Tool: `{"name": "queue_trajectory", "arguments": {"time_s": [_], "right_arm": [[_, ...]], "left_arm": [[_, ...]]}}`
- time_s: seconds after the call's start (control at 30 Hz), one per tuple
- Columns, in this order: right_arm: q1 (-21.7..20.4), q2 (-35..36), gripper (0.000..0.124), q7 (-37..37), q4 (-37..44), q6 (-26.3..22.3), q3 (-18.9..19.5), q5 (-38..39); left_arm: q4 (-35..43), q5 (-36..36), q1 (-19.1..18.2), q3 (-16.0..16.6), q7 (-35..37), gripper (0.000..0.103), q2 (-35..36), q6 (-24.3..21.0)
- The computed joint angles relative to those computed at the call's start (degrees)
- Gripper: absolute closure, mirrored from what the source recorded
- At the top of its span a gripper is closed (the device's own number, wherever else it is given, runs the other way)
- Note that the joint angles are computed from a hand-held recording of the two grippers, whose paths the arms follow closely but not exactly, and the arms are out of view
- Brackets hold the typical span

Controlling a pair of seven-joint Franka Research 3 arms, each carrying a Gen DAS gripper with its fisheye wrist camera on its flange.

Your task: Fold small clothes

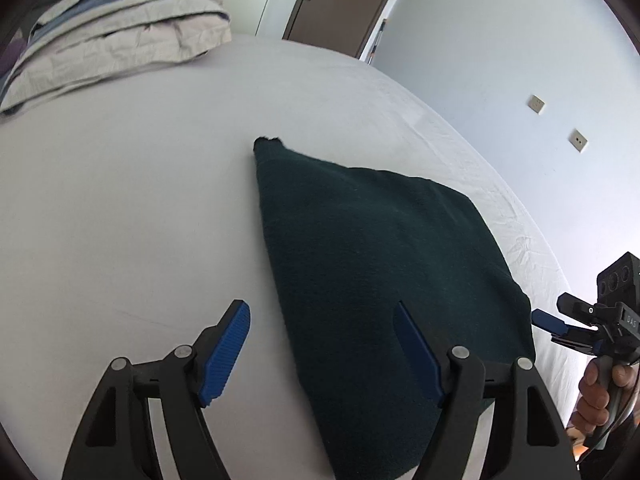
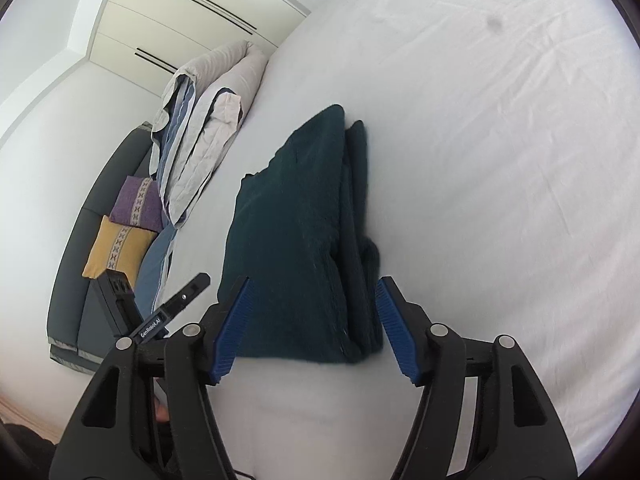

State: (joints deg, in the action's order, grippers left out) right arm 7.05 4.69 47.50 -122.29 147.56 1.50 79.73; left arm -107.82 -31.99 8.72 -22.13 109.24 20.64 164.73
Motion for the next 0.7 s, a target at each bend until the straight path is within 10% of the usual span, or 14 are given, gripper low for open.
{"name": "queue_trajectory", "arguments": {"time_s": [0.17, 0.37, 0.7], "right_arm": [[-0.24, 12.01, 0.061, 16.95, 13.1, -1.6, -0.11, -16.0], [-4.59, 18.29, 0.061, 17.44, 20.46, -4.49, 3.55, -17.02], [-5.6, 24.54, 0.095, 20.66, 27.95, -7.8, 6.2, -22.71]], "left_arm": [[8.11, -2.16, 1.4, 0.59, -1.86, 0.021, 5.74, -10.4], [13.52, -0.87, 0.04, 1.51, -3.85, 0.016, 9.43, -15.38], [20.42, -0.53, -0.39, 1.15, -4.85, 0.044, 13.84, -22.83]]}}
